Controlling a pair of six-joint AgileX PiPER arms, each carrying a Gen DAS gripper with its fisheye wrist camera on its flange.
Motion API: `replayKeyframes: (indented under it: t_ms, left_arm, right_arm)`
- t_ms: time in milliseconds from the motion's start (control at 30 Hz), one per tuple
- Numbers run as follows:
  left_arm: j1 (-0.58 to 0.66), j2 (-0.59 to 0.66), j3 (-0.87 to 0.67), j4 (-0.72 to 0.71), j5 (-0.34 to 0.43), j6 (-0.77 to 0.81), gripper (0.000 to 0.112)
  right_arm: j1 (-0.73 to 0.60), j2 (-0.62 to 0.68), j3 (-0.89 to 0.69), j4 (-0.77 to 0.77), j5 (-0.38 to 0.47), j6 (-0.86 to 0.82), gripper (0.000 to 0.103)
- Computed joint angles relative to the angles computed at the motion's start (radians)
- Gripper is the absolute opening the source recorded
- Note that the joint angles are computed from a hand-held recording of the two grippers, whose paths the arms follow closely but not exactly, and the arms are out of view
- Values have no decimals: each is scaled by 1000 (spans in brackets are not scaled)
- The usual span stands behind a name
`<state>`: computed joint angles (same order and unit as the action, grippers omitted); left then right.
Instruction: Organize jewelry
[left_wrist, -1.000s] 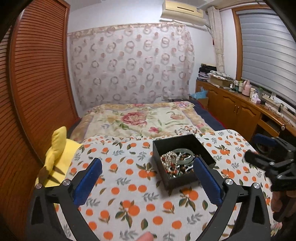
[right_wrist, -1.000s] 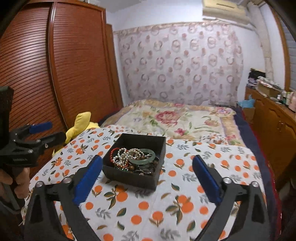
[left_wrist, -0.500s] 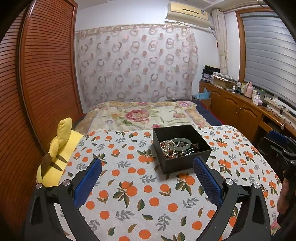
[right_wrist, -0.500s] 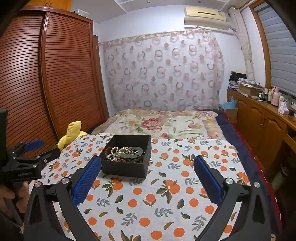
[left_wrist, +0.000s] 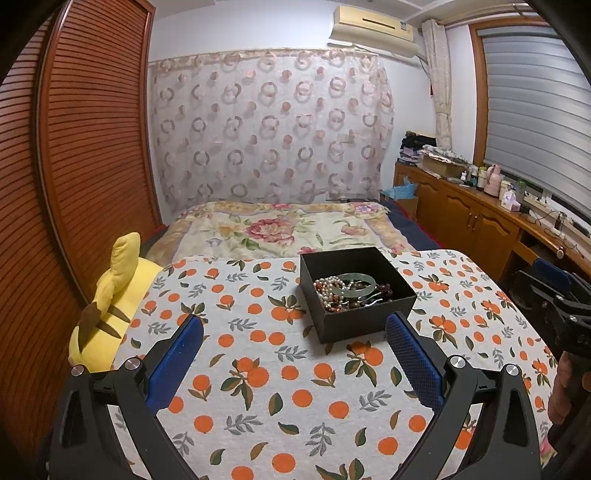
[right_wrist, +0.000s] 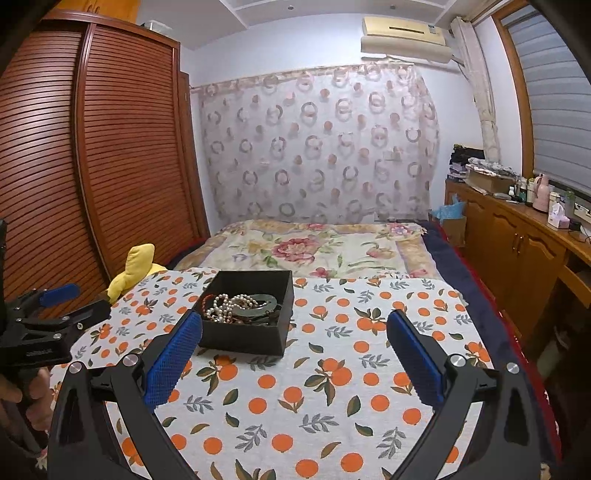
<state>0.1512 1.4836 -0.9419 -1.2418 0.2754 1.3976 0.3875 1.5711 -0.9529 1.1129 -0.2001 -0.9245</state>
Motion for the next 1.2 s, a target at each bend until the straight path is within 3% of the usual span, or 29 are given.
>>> replayKeyframes:
  t_ms: [133, 367, 733, 1200]
  left_arm:
    - [-12, -15, 21, -25, -16, 23, 96]
    - [-8, -28, -2, 67, 6, -77, 96]
    - [-18, -31, -18, 98, 9, -117, 96]
    - [-11, -33, -10, 57, 15, -75, 96]
  right_arm:
    - [-3, 7, -2, 1, 1, 5, 101]
    - [-5, 7, -1, -21, 4, 26, 101]
    - [-3, 16, -1, -55, 0, 57, 101]
    - [1, 18, 1, -74, -6, 79, 101]
